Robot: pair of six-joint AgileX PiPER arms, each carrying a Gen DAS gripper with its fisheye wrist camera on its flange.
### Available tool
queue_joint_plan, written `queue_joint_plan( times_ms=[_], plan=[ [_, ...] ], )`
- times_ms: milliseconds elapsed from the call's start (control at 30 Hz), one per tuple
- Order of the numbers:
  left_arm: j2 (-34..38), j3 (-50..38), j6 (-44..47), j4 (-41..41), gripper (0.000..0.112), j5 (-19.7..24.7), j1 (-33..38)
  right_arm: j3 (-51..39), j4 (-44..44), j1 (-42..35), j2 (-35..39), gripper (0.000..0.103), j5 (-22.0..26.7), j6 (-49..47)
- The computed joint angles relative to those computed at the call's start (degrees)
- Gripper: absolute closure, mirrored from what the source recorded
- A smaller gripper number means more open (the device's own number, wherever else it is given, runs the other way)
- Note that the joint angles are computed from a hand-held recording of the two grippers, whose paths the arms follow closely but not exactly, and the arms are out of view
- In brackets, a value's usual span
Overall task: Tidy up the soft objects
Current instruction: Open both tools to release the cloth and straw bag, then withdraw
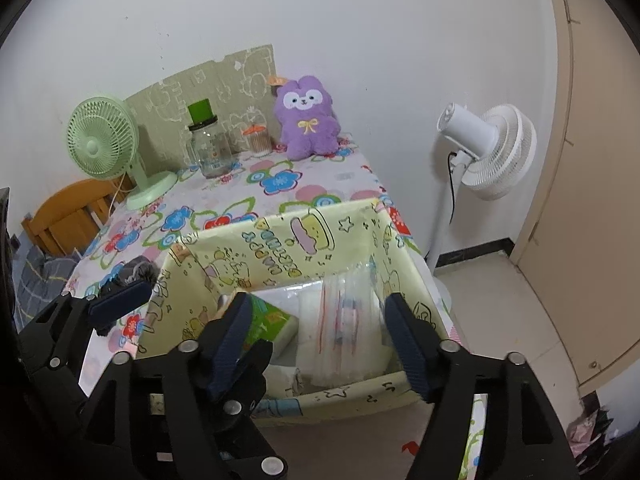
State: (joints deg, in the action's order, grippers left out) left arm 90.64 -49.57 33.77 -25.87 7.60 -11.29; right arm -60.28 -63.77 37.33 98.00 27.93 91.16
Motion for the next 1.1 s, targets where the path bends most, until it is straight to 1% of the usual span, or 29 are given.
queue_joint_plan(
  times_ms=[67, 200, 267, 400, 500, 633, 800, 967, 1100],
  plan=[
    [-0.7, 0.4, 5.2, -4.9, 0.012, 0.3, 0.7, -0.4, -0.6, 0.6, -0.1, 0.019, 0.7, 0.4],
    [-2.1, 1.0, 14.6, -14.0, 0.011, 1.4, 2.3, -0.9, -1.5, 1.8, -0.4, 0.012, 1.9, 1.3],
    [-2.8, 1.4, 17.5, -16.8, 0.011, 1.6, 2.8, -1.0, -2.2, 2.5, -0.6, 0.010, 2.7, 2.1],
    [-4.6, 2.3, 21.8, -20.8, 0.011, 2.4, 4.0, -1.4, -3.0, 3.9, -1.0, 0.009, 4.2, 3.3],
    [-6.0, 2.8, 26.7, -25.5, 0.011, 4.0, 5.3, -1.7, -3.5, 5.2, -1.5, 0.009, 5.7, 4.0],
    [-8.1, 4.0, 30.9, -29.1, 0.011, 4.7, 6.7, -2.0, -3.9, 6.9, -2.1, 0.009, 7.5, 4.7],
    [-10.4, 5.2, 34.4, -32.0, 0.011, 6.0, 8.7, -2.8, -4.0, 9.2, -2.4, 0.009, 9.6, 5.2],
    [-12.5, 6.6, 37.6, -34.3, 0.012, 7.2, 11.2, -4.0, -4.6, 12.4, -2.1, 0.009, 13.1, 5.8],
    [-14.4, 8.0, 41.5, -37.2, 0.012, 8.8, 13.8, -5.2, -4.8, 14.6, -1.5, 0.009, 15.0, 6.2]
  ],
)
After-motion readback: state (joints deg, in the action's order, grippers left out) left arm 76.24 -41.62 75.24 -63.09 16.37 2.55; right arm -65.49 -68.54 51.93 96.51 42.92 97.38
